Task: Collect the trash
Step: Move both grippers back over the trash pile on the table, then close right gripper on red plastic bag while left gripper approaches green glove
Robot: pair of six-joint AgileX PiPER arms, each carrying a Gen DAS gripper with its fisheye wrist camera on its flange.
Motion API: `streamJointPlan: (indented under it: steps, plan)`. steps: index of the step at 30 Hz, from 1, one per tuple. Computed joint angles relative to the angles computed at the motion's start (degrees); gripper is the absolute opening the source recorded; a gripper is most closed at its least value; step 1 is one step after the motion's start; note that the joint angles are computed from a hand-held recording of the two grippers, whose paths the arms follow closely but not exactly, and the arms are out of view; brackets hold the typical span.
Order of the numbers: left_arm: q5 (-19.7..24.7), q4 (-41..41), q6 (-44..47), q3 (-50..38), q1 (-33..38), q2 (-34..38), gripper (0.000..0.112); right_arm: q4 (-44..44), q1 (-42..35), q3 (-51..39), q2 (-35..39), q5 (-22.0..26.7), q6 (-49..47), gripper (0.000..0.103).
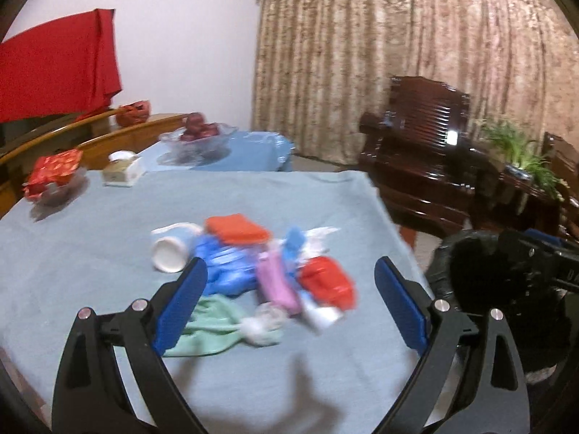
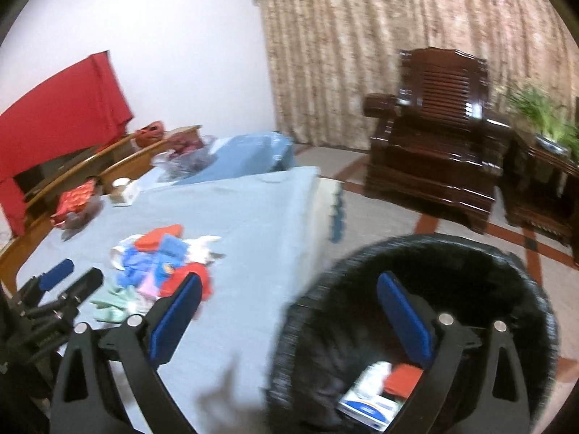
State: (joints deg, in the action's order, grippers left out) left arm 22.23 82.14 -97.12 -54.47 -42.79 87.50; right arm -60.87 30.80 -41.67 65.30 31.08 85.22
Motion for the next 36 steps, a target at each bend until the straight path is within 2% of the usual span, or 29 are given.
streamJointPlan:
  steps: [5, 13, 21, 24, 30, 33, 35, 36]
  plan:
    - [0.4, 1.5, -1.91, 3.07, 3.64, -1.31, 0.091, -8.56, 3.39, -4.64, 9.45, -2.73, 8.03, 0.095]
    - [-1.42, 6.69, -7.55, 5.01, 9.99, 1.02, 0.091, -13.71, 2.71, -11.45, 22.15, -8.15, 13.71, 0.094]
    - [-3.25, 9.76, -10.35, 4.95, 12.72, 2.96, 0.091, -10.73, 2.5, -16.48, 30.54, -9.54, 10.8, 0.088]
    - [-3.65, 10.07, -10.81, 4.86, 12.94, 3.6, 0.091, -5.27, 2.09, -18.46, 32.67, -10.01, 4.65, 0.083]
    - [-3.61, 10.74, -11.73, 5.0, 12.84, 4.15, 0.091, 4.65, 0.47, -20.13, 34.57, -12.47, -5.77, 0.069]
    - [-3.66, 10.75, -11.87, 4.94, 12.76, 4.35, 0.091, 12.54, -0.57, -20.6, 34.92, -14.3, -14.19, 0.048]
    - [-3.86, 11.22, -12.23, 4.96, 12.74, 4.45, 0.091, 18.95, -1.38, -20.85, 35.22, -15.27, -20.75, 0.03]
    - [-3.98, 11.43, -12.36, 4.91, 12.67, 4.57, 0.091, 22.06, -1.57, -21.41, 35.59, -15.22, -23.76, 0.026]
